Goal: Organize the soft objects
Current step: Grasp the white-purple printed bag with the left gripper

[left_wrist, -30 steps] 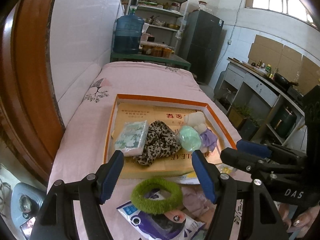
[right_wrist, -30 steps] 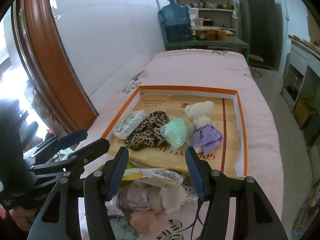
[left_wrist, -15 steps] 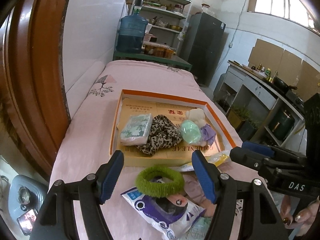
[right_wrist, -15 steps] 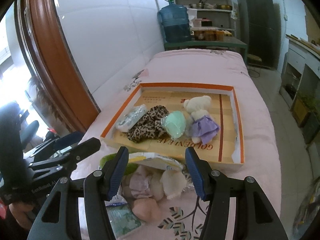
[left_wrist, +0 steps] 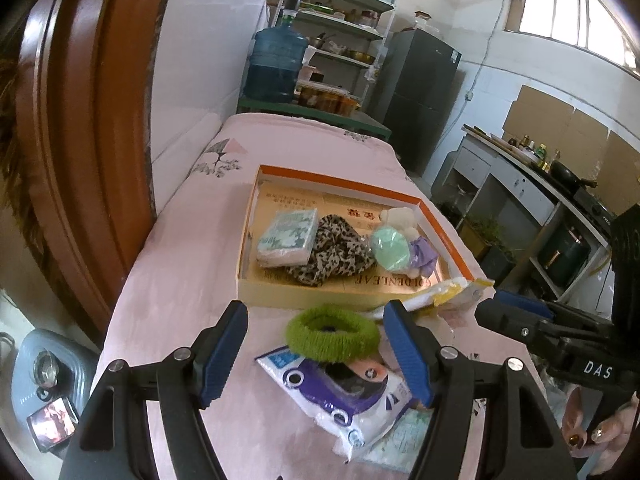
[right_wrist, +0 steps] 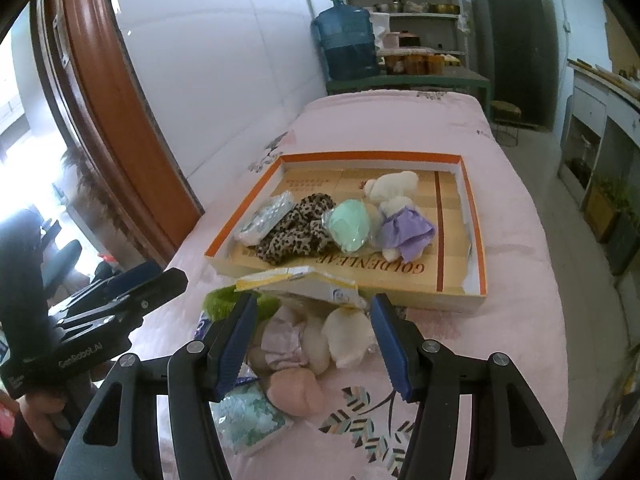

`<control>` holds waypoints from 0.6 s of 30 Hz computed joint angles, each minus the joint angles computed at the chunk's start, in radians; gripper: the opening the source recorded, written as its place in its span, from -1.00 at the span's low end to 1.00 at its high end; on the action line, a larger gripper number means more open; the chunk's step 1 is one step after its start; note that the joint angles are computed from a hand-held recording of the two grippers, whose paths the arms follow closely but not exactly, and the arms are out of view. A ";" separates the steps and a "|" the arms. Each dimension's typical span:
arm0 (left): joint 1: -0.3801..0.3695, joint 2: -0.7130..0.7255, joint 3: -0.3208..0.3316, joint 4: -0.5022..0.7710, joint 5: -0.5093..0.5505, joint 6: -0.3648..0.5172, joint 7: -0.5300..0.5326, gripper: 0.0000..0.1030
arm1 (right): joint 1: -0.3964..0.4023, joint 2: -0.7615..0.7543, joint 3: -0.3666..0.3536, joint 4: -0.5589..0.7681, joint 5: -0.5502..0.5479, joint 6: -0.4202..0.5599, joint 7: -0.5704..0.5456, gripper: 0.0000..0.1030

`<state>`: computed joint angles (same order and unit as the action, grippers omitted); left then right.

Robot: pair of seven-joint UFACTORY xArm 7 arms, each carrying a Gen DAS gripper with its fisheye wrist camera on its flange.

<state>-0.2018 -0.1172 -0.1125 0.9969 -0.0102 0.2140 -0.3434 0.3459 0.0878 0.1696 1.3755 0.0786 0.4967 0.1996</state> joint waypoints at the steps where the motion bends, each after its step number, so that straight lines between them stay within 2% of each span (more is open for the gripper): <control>1: 0.000 -0.003 0.001 -0.007 -0.001 -0.001 0.000 0.36 | 0.000 -0.001 0.001 -0.003 0.003 0.000 -0.003 0.17; 9: -0.020 -0.046 0.007 -0.082 -0.058 0.015 0.027 0.36 | 0.005 -0.005 0.007 -0.021 0.027 -0.005 -0.025 0.17; 18: -0.062 -0.057 0.032 -0.129 -0.179 0.002 0.082 0.36 | 0.010 -0.013 0.012 -0.040 0.047 -0.011 -0.049 0.17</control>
